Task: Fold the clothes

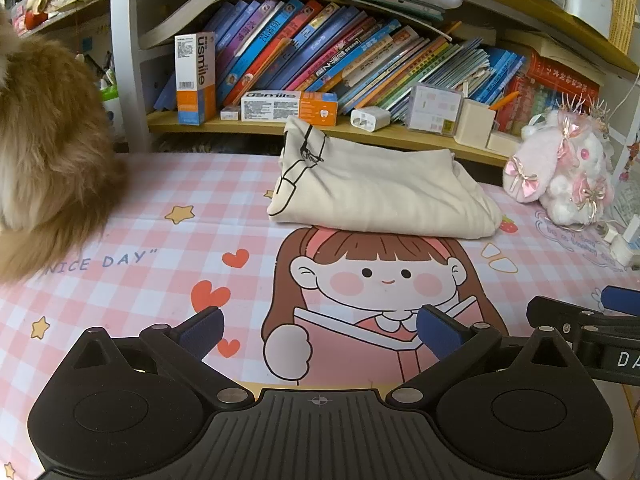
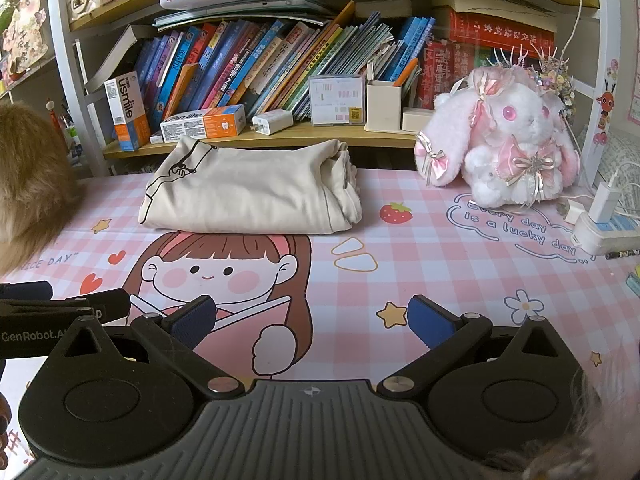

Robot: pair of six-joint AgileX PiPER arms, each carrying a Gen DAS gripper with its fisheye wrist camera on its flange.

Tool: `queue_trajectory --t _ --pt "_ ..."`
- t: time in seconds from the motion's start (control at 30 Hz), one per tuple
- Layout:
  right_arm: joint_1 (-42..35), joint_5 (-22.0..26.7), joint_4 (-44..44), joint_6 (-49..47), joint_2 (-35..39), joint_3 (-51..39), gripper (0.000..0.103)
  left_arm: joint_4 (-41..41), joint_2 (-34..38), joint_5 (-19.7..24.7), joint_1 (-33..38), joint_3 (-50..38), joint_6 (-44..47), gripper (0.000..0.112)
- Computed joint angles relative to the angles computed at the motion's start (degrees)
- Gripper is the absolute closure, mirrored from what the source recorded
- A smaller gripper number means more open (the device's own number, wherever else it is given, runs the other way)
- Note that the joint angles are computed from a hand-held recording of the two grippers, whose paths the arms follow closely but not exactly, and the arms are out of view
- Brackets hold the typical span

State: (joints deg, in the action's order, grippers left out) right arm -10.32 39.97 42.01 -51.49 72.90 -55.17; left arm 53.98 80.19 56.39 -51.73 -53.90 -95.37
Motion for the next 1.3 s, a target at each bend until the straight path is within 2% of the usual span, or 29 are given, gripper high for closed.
queue_trajectory --t 1.3 --pt "-0.14 0.29 0.52 -0.71 0.83 -0.46 0.0 -1.04 -0.29 -1.33 1.02 0.09 0.58 0.009"
